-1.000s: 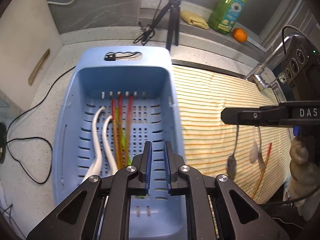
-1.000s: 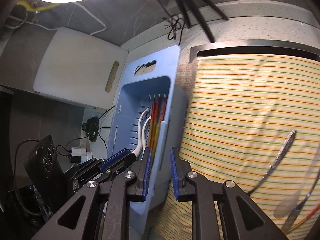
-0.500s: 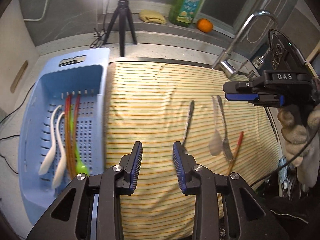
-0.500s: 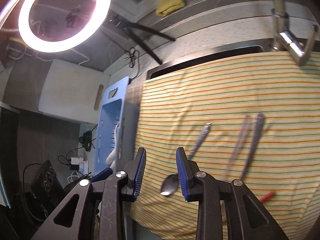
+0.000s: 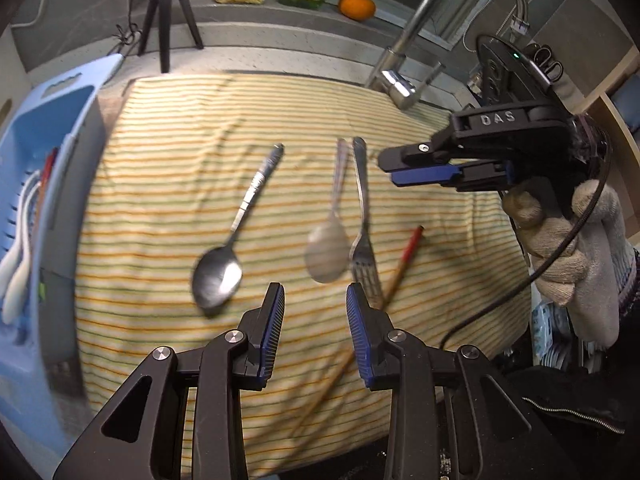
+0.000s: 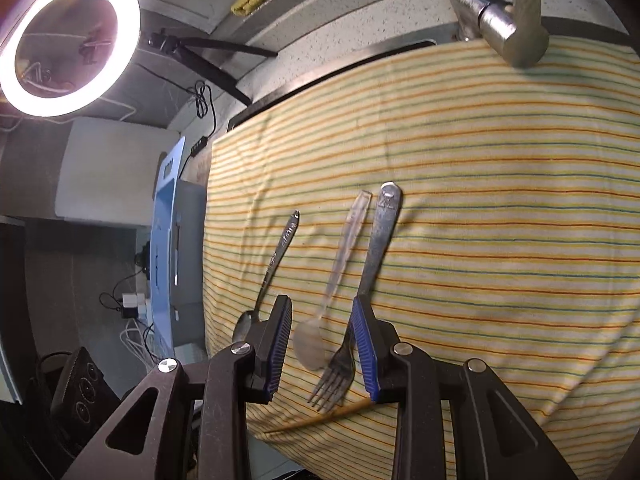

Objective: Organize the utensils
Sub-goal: 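Move both tools back over the silver spoons and fork, then grasp the silver fork by its tines with the right tool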

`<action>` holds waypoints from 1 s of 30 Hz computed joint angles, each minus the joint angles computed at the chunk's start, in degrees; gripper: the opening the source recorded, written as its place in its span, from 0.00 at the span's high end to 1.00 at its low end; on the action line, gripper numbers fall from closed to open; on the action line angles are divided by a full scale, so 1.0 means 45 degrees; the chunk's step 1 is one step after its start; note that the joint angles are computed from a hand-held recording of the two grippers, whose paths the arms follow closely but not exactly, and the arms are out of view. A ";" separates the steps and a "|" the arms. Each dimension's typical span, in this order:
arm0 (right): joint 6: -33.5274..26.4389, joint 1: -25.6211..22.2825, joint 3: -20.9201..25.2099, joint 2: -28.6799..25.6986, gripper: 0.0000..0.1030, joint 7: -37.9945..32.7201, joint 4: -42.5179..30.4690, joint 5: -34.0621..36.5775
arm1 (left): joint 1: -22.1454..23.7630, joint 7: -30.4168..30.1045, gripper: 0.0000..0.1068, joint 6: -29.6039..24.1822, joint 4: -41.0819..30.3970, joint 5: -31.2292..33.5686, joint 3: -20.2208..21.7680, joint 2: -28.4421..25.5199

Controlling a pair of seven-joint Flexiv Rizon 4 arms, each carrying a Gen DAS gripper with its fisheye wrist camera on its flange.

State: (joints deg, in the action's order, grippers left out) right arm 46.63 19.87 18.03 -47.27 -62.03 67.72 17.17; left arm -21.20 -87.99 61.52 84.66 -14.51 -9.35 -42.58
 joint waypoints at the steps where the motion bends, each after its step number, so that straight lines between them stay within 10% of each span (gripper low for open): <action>1: -0.0139 -0.0076 0.0121 -0.0092 0.72 -0.0192 -0.0100 0.0059 | -0.0052 -0.0082 0.71 -0.0007 -0.0005 -0.0035 -0.0030 -0.0048; 30: -0.0444 -0.0719 0.0838 -0.0132 0.72 -0.1498 0.0657 0.2691 | 0.0012 0.0468 0.79 -0.2113 -0.2722 -0.1573 -0.0916 -0.2373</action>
State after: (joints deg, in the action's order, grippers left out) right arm 44.64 16.64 21.80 -47.87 -68.77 70.68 29.27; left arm -21.14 -85.89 52.01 72.41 -21.59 -13.47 -53.25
